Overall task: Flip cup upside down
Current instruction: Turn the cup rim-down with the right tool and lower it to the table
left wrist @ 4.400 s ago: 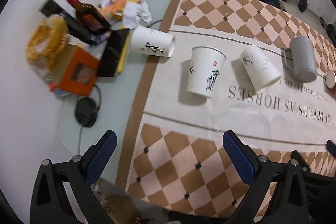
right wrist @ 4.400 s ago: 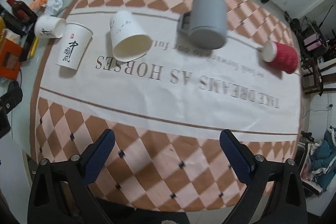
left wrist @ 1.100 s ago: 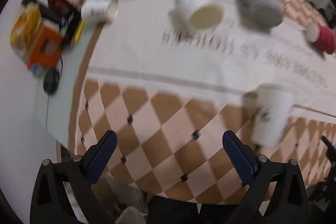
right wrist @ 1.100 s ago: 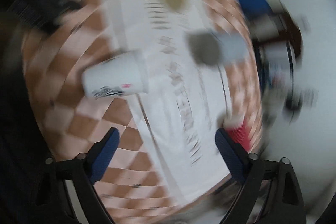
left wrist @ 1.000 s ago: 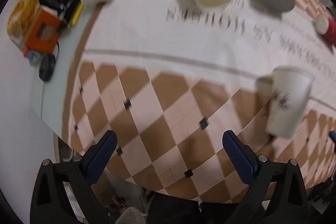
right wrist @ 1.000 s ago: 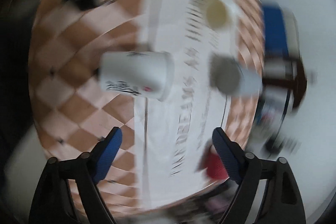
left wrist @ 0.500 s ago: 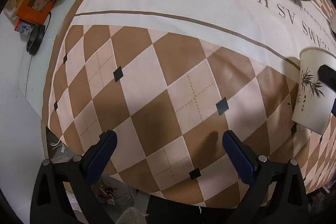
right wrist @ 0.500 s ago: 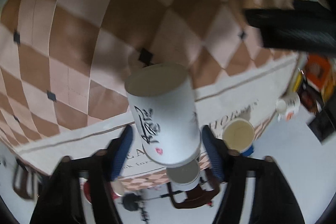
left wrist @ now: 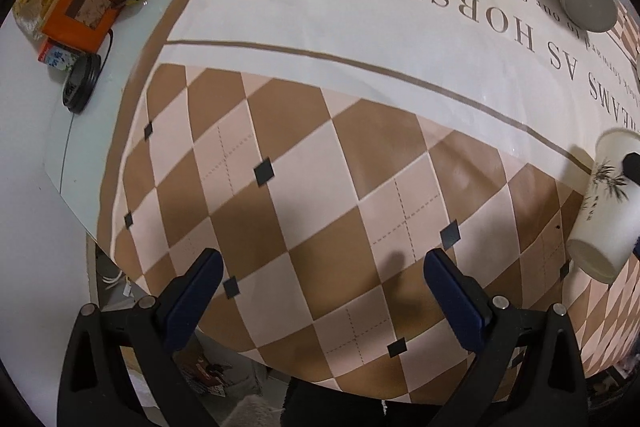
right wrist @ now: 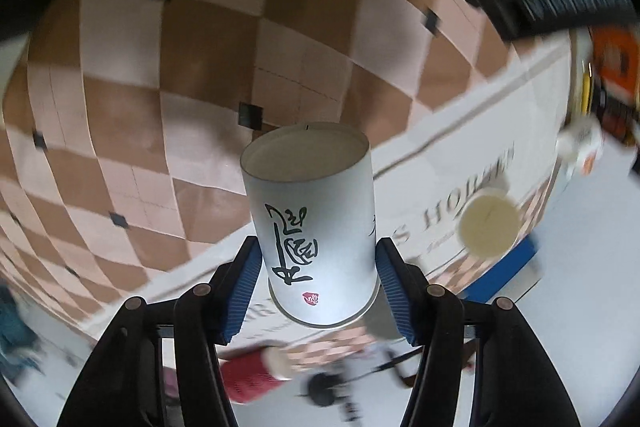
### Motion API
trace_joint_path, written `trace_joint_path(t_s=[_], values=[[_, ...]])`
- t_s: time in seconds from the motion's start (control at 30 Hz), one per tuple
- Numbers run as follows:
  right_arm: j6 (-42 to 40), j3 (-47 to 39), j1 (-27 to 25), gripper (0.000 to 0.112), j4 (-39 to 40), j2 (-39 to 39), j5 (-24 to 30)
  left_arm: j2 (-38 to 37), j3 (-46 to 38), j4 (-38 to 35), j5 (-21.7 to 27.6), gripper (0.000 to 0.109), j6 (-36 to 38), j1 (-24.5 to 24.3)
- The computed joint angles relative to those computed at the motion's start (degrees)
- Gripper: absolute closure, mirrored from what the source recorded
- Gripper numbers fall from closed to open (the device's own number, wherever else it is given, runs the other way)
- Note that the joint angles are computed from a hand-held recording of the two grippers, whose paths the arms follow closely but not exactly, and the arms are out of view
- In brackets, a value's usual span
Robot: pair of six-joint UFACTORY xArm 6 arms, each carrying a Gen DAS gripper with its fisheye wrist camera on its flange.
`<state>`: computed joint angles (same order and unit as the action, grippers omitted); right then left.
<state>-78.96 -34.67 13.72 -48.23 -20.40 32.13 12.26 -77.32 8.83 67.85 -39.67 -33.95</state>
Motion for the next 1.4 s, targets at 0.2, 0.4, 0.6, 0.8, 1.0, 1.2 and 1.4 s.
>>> trace_joint_path(t_s=[0.2, 0.4, 0.6, 0.8, 1.0, 1.2, 1.4], values=[[16.36, -15.6, 3.32, 0.052, 11.1, 9.35, 25.03, 1.7, -3.47, 0.17, 1.49, 0.006, -0.27, -0.43], [31.57, -34.96, -0.29, 0.052, 20.28, 22.71, 44.04, 2.42, -5.73, 1.18, 1.86, 0.006, 1.15, 0.16], [46.71, -53.9, -6.46, 0.052, 29.5, 36.3, 63.22, 3.06, -7.27, 1.35, 1.92, 0.006, 1.63, -0.14], [58.76, -61.06, -12.17, 0.052, 36.1, 42.1, 70.1, 3.51, -7.53, 0.74, 1.54, 0.006, 2.15, -0.43], [65.35, -69.57, -15.4, 0.052, 41.33, 48.2, 74.51, 4.27, -8.63, 0.28, 2.11, 0.006, 2.11, -1.39], [69.21, -76.47, -17.95, 0.04, 44.49, 52.57, 78.98, 4.88, -9.27, -0.29, 1.99, 0.006, 3.69, -1.49], [65.71, -70.96, -17.91, 0.037, 44.83, 47.56, 69.96, 6.13, -10.86, -1.91, 1.39, 0.006, 4.82, -2.04]])
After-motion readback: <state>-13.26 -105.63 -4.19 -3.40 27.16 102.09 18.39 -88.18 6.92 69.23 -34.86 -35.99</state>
